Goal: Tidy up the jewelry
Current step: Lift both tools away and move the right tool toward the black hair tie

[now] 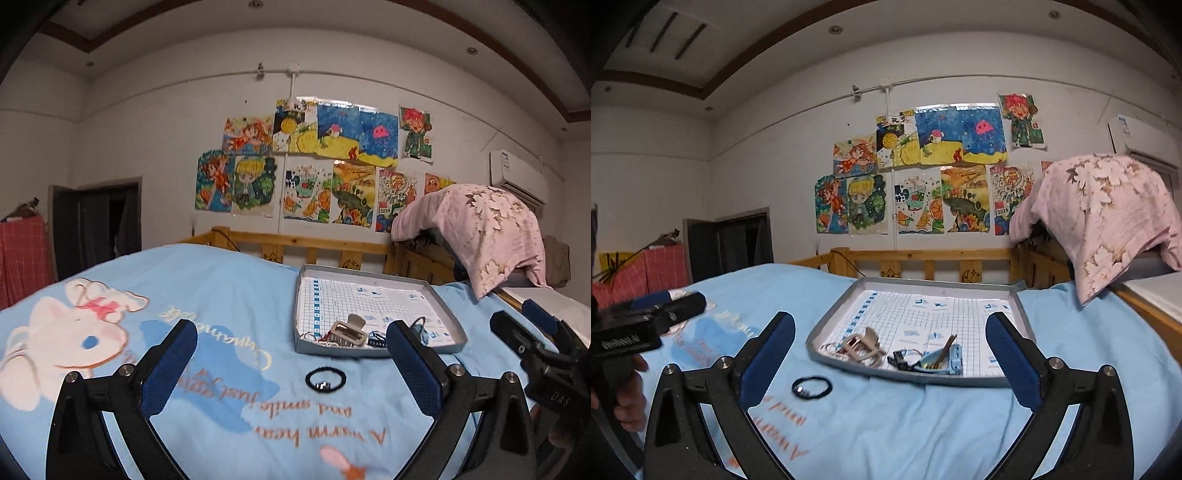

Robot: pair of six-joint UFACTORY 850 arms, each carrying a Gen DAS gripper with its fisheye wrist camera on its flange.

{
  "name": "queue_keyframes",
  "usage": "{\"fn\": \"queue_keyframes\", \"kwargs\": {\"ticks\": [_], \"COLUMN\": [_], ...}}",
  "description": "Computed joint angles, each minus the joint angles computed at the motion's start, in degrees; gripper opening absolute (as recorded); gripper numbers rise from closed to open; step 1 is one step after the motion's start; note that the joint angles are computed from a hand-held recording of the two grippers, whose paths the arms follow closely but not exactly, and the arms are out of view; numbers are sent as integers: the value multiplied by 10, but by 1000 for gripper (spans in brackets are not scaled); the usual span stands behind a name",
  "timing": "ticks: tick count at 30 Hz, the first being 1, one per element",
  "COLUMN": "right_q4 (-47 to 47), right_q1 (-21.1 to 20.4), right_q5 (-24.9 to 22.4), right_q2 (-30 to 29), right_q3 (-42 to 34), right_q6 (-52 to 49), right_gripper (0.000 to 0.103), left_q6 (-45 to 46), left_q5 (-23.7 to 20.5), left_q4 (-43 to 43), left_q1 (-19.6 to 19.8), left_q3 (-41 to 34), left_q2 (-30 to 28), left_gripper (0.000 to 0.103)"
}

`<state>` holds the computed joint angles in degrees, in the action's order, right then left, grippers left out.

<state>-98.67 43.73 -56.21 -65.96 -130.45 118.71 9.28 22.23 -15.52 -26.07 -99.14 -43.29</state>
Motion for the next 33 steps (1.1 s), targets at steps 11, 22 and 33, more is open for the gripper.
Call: {"fn": "queue_keyframes", "kwargs": {"ticks": [11,22,33], "right_q4": [-34,18,38], "right_q1": [58,78,84], "right_q5": [-63,-63,-75], "right_q2": [68,66,62], "right_q3": [137,145,138], "right_q6": [87,47,21], "right_gripper": [101,101,101], "left_q6": [-14,-30,-10], "left_q5": [77,80,86], "left_q4": [16,20,7], "left_q1": [4,7,1], "left_q3": [189,223,233], "left_q2": [94,110,115], "left_gripper": [103,103,103]}}
